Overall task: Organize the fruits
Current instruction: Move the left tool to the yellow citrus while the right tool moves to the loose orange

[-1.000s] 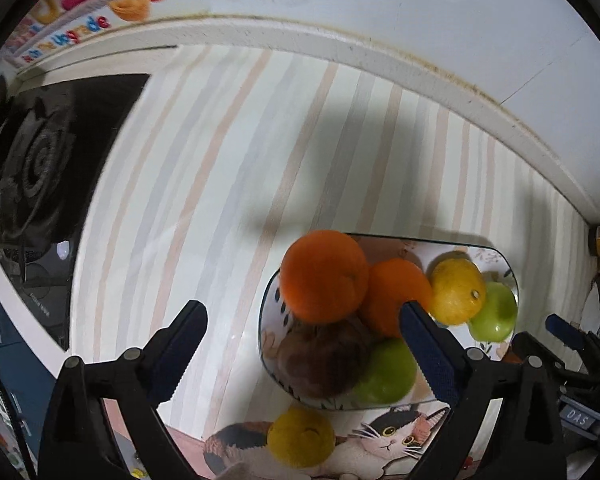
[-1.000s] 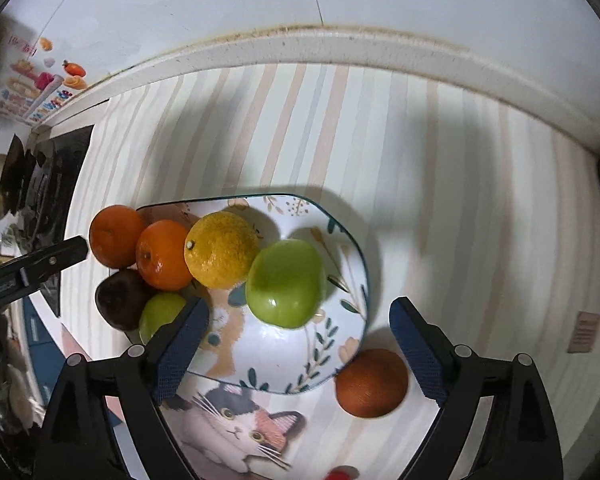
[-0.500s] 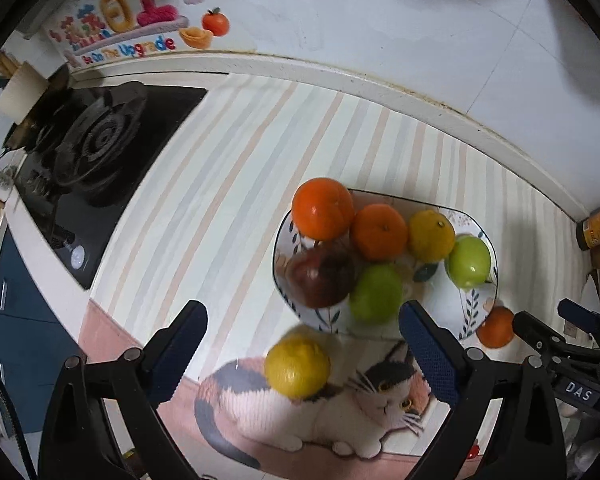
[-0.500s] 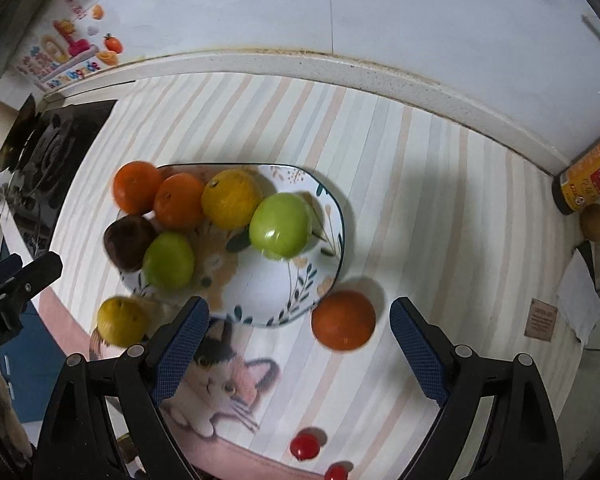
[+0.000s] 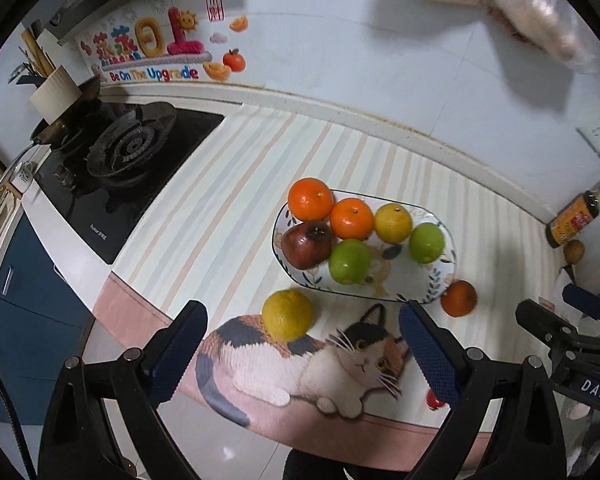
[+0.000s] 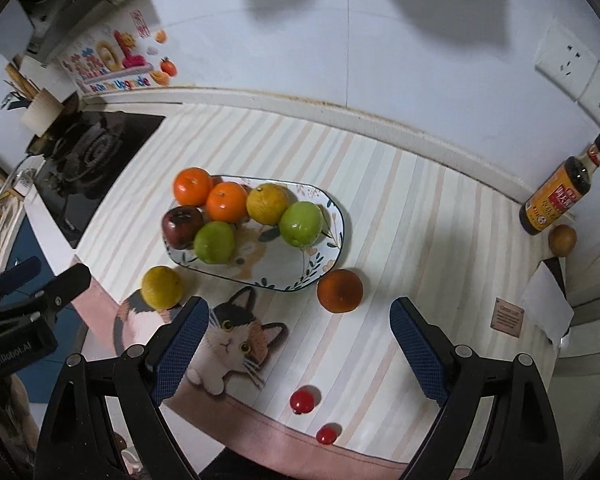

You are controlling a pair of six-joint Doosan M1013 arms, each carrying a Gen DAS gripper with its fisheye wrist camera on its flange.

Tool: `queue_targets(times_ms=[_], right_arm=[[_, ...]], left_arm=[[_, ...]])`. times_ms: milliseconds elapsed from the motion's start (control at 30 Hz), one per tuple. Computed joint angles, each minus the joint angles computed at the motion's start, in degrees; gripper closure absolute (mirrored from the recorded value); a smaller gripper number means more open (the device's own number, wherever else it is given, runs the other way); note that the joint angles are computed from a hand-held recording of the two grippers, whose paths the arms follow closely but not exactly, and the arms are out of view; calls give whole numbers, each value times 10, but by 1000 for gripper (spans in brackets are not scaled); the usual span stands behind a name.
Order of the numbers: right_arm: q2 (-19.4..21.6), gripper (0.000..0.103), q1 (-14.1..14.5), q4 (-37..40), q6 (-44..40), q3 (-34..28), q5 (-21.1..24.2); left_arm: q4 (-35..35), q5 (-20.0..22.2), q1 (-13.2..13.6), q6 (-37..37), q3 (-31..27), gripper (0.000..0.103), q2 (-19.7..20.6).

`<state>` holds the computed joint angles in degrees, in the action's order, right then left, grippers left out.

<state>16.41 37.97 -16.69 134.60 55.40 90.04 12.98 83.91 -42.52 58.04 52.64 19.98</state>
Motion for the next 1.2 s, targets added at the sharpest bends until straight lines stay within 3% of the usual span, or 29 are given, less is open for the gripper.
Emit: queue_targets(times_ms=[433,667,833,933,1200], right_arm=[[-26,9,45,-41,12,-13,6],[-29,9,51,-38,20,-14,7],[-28,9,42,-27,27,-8,3],[-28,9,26,-5,34,4,-3],[-20,9,-15,32,41,51,-29]], left_arm=[[39,-36,-27,-23,23,5,-50],[38,-42,-32,-30,27,5,-58],[28,-38,-26,-32,29,5,-54],[9,-21,-14,-25,23,0,-40],[-22,12,20,-21,29,0,-6]])
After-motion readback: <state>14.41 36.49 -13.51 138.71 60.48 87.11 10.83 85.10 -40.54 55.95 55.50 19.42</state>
